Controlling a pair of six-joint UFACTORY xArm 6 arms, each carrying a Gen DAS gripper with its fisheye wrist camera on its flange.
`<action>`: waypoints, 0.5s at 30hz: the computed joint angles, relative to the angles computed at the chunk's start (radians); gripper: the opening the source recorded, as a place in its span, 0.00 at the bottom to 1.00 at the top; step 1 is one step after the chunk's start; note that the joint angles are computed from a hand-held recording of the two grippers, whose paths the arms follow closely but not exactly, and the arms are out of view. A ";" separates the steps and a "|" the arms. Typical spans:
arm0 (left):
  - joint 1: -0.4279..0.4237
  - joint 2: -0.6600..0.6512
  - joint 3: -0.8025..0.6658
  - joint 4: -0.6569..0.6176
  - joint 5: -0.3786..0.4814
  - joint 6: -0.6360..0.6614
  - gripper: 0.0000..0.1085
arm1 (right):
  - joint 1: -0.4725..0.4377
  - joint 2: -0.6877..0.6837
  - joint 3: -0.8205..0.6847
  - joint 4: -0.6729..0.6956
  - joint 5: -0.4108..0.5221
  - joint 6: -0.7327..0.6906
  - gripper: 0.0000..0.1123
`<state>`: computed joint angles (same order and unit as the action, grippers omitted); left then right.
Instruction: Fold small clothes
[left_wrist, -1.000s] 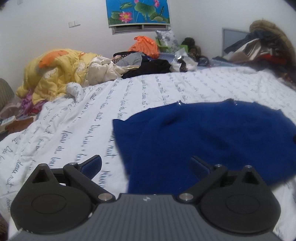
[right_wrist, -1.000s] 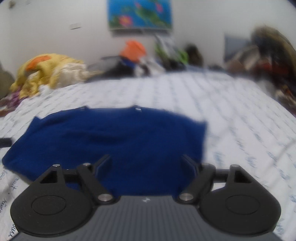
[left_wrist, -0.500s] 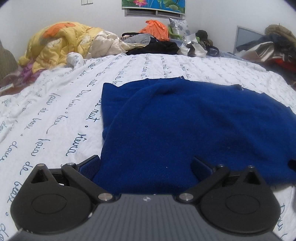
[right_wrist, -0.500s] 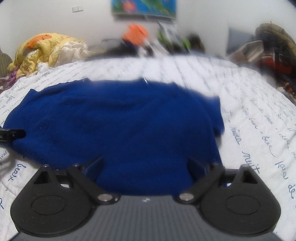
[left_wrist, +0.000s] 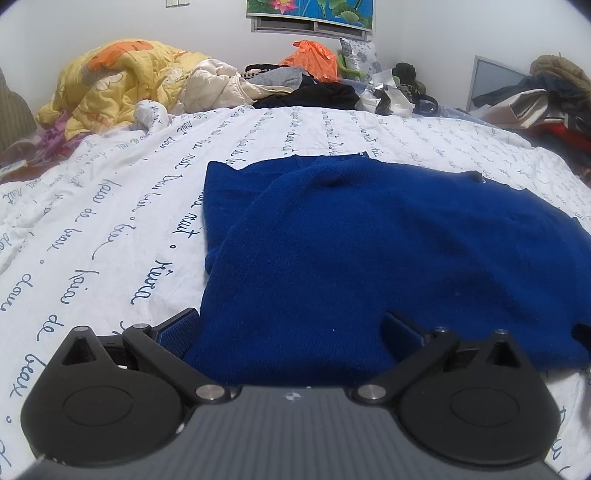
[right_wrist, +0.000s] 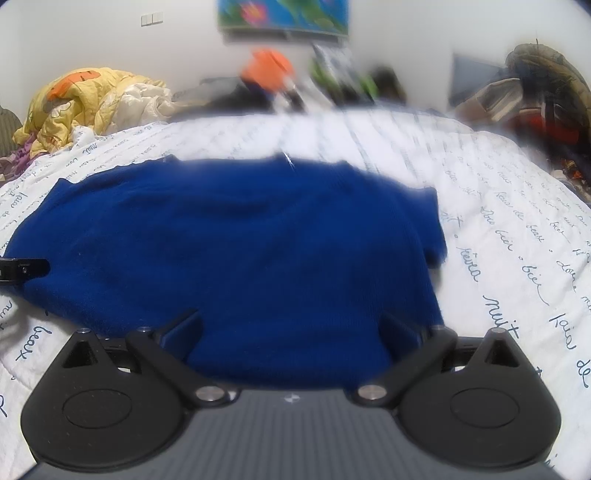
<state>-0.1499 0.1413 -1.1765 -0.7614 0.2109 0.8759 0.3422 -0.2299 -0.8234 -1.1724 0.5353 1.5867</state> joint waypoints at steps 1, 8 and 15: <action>-0.001 -0.001 0.001 0.000 -0.001 -0.001 0.95 | 0.000 0.000 0.000 0.000 0.000 0.000 0.92; -0.002 -0.003 0.004 0.001 -0.004 -0.003 0.95 | 0.000 0.000 0.001 0.000 -0.001 0.000 0.92; -0.002 -0.003 0.004 0.000 -0.003 -0.002 0.95 | -0.001 0.000 0.000 0.000 -0.001 0.001 0.92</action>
<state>-0.1515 0.1385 -1.1727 -0.7618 0.2076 0.8740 0.3417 -0.2296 -0.8236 -1.1727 0.5343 1.5873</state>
